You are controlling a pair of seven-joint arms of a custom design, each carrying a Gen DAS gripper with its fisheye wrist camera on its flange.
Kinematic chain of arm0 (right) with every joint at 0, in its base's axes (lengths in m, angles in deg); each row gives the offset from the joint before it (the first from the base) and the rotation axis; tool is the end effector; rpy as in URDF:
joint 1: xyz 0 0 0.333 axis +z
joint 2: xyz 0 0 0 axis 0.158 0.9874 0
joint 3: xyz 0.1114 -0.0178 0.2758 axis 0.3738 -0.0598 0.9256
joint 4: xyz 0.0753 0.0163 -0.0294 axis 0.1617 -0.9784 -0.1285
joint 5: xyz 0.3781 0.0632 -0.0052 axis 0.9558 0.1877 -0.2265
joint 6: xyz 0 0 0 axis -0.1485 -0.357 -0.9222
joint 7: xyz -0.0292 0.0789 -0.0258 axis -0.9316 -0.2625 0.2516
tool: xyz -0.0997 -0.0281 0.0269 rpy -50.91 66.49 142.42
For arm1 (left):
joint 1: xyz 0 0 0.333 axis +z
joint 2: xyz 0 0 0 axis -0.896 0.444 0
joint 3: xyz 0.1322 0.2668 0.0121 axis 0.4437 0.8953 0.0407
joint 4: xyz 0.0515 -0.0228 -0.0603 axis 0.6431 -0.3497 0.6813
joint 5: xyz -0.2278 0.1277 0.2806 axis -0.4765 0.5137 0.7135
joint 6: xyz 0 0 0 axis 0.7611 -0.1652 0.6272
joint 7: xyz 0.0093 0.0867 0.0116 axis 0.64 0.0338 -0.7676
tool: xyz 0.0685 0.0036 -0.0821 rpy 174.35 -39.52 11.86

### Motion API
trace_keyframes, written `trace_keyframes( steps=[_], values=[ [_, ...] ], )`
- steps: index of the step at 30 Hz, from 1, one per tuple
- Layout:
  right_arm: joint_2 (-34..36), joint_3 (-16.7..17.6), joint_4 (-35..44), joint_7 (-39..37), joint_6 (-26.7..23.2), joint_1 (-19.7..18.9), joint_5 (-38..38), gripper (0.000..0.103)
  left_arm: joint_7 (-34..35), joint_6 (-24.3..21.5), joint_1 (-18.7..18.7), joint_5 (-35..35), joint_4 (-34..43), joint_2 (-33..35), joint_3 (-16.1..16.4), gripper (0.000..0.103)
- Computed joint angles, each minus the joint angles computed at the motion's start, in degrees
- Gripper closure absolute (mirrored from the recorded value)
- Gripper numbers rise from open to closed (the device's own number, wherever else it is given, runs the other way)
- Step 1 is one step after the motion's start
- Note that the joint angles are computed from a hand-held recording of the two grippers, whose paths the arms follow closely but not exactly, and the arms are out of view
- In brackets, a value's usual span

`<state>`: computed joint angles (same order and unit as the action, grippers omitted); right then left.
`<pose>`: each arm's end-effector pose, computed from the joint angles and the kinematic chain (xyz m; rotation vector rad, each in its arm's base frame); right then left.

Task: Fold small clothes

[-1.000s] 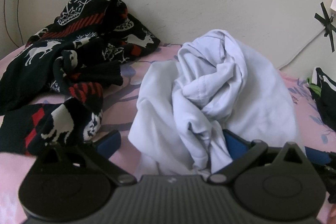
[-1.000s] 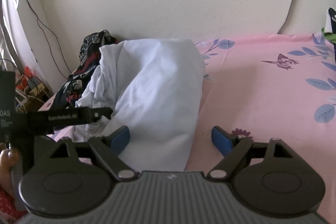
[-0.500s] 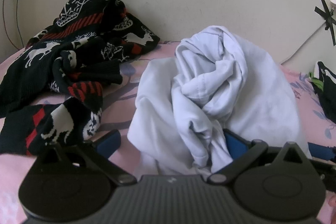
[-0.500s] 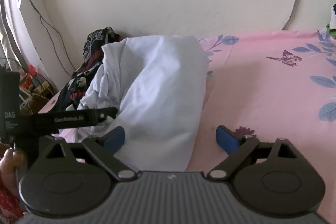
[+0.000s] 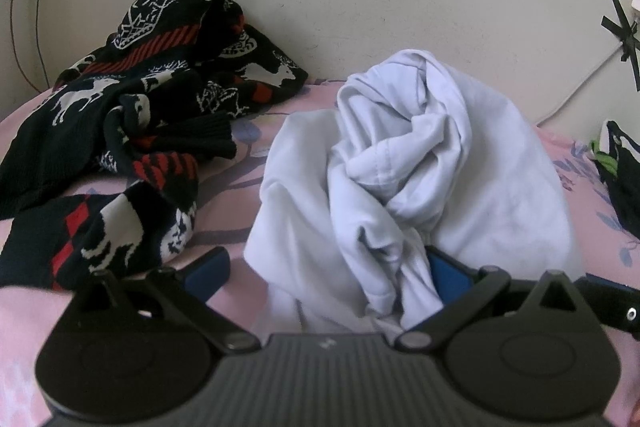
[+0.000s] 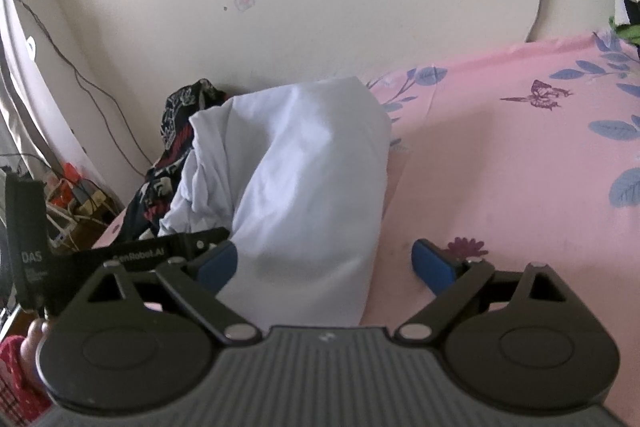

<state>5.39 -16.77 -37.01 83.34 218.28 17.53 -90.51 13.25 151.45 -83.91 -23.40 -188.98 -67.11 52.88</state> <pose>0.5832 0.1765 0.3231 -1.3673 1.4872 -0.3289 0.6308 -0.1073 0.3726 -1.8044 1.6941 -0.9200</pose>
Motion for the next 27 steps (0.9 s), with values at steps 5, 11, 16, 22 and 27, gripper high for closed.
trace_keyframes(
  steps=[5,11,16,22,27],
  values=[
    [-1.0,-1.49,-0.72,-3.28,-1.61,2.35,2.52,0.016,-0.3,0.31,-0.38,-0.16,-0.74,-0.53,0.35,0.0],
    [-2.75,-5.96,-2.14,-15.62,-5.54,10.53,14.57,0.016,0.07,0.55,0.61,-0.68,-0.77,-0.59,-0.7,0.0],
    [-2.95,-5.87,-2.79,-18.99,-5.33,11.43,19.45,0.016,-0.57,1.51,-2.75,-0.84,-1.68,-0.84,2.75,0.0],
    [-3.2,-5.96,-3.37,-22.76,-4.89,12.7,23.5,0.016,1.16,4.16,-15.2,-4.71,-3.54,-0.37,14.74,0.0],
    [-3.22,-5.59,-3.54,-23.82,-4.62,12.52,24.6,0.016,4.41,5.08,-26.53,-9.61,-3.68,2.06,25.51,0.0]
  ],
)
